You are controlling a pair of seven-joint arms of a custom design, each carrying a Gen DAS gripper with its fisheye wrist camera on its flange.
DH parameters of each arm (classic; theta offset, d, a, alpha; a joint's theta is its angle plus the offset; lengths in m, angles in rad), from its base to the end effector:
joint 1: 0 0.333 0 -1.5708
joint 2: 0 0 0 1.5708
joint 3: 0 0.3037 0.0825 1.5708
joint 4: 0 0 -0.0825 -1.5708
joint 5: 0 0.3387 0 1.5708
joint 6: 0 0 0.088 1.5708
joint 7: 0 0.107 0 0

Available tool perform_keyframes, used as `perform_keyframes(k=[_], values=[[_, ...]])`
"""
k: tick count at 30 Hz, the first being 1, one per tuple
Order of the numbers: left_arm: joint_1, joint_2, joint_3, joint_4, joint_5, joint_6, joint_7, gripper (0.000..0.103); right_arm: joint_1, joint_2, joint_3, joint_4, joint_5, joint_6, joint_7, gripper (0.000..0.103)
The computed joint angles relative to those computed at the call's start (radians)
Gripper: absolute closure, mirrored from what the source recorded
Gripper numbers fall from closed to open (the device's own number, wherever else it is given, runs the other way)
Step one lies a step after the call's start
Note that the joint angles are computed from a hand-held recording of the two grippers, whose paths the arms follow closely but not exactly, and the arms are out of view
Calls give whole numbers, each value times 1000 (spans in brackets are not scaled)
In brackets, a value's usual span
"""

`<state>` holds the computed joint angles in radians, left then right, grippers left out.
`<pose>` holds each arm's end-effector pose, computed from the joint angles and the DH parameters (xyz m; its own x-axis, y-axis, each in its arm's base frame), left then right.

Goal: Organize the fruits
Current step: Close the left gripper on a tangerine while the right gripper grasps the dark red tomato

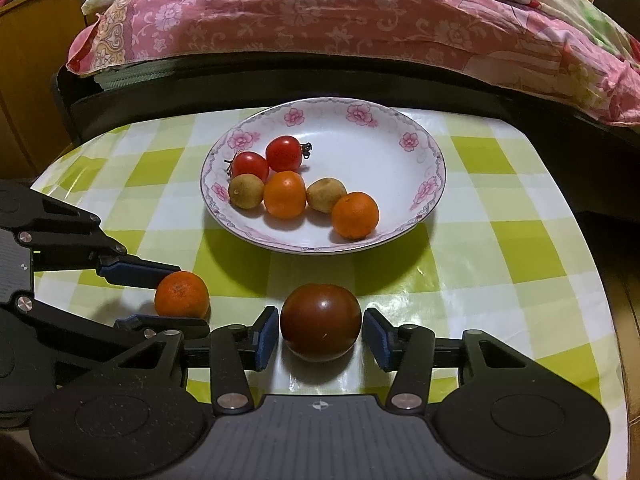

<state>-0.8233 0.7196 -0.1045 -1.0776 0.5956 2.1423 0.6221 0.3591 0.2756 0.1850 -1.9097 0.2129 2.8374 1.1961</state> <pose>0.4782 -0.5539 0.4477 -0.1585 -0.9852 -0.0652 -0.8149 0.1678 -0.5548 0.5412 0.3031 0.4444 0.6525 -0.7578 0.0065 -0.5903 -0.5136 -0.6228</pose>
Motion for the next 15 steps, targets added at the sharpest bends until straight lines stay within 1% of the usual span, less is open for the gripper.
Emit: perform_keyframes(k=[15], values=[[-10,11,6,21,10,-18,14,62,10,1,-10,-4,-38,6,18,57]])
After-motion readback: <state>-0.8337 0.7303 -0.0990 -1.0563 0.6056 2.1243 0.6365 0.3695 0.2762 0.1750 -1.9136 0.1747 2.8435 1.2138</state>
